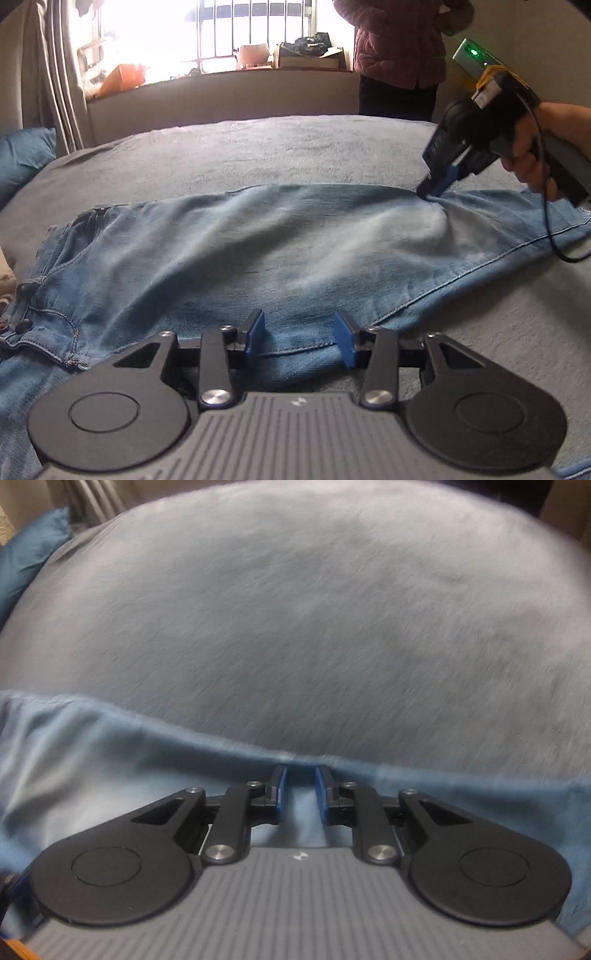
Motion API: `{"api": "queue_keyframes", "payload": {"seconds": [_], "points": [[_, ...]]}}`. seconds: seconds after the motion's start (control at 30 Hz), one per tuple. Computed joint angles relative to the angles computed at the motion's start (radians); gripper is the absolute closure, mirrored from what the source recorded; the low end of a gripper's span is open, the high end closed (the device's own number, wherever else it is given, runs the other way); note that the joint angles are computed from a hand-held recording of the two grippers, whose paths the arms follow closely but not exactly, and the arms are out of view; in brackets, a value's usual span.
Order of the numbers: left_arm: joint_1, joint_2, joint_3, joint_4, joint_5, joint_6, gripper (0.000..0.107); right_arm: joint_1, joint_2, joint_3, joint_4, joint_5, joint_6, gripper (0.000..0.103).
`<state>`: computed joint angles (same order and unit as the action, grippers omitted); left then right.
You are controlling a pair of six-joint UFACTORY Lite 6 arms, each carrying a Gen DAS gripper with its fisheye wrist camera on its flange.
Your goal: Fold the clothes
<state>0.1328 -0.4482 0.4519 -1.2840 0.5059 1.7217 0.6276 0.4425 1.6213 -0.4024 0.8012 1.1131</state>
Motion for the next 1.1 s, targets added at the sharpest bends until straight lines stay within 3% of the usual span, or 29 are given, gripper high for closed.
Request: {"api": "queue_keyframes", "payload": {"seconds": [0.1,0.23,0.37,0.57,0.67,0.83,0.93,1.0,1.1], "points": [[0.024,0.010,0.008,0.002,0.026,-0.012,0.063,-0.009,-0.106,-0.091,-0.108,-0.004,0.122,0.086],[0.026,0.007,0.005,0.000,0.029,-0.009,0.063,-0.030,-0.340,-0.254,0.007,0.022,0.048,0.086],[0.026,0.016,0.000,-0.032,0.019,0.026,0.063,-0.021,-0.454,-0.405,0.077,0.071,0.013,0.086],[0.000,-0.012,-0.025,-0.055,-0.016,0.043,0.063,-0.179,-0.572,-0.650,-0.057,-0.077,0.175,0.098],[-0.007,-0.013,-0.023,-0.045,-0.025,0.025,0.062,-0.216,-0.595,-0.616,-0.123,0.002,0.194,0.092],[-0.016,-0.013,-0.017,-0.025,-0.035,0.000,0.062,-0.192,-0.733,-0.660,-0.007,0.091,0.095,0.092],[-0.022,-0.020,-0.021,-0.024,-0.043,-0.001,0.062,-0.238,-0.774,-0.753,0.027,0.093,0.069,0.092],[-0.027,-0.028,-0.027,-0.025,-0.050,0.001,0.062,-0.303,-0.820,-0.821,-0.006,0.077,0.088,0.098],[-0.031,-0.025,-0.019,-0.004,-0.053,-0.037,0.062,-0.218,-0.803,-0.789,-0.237,0.302,0.279,0.090]]}}
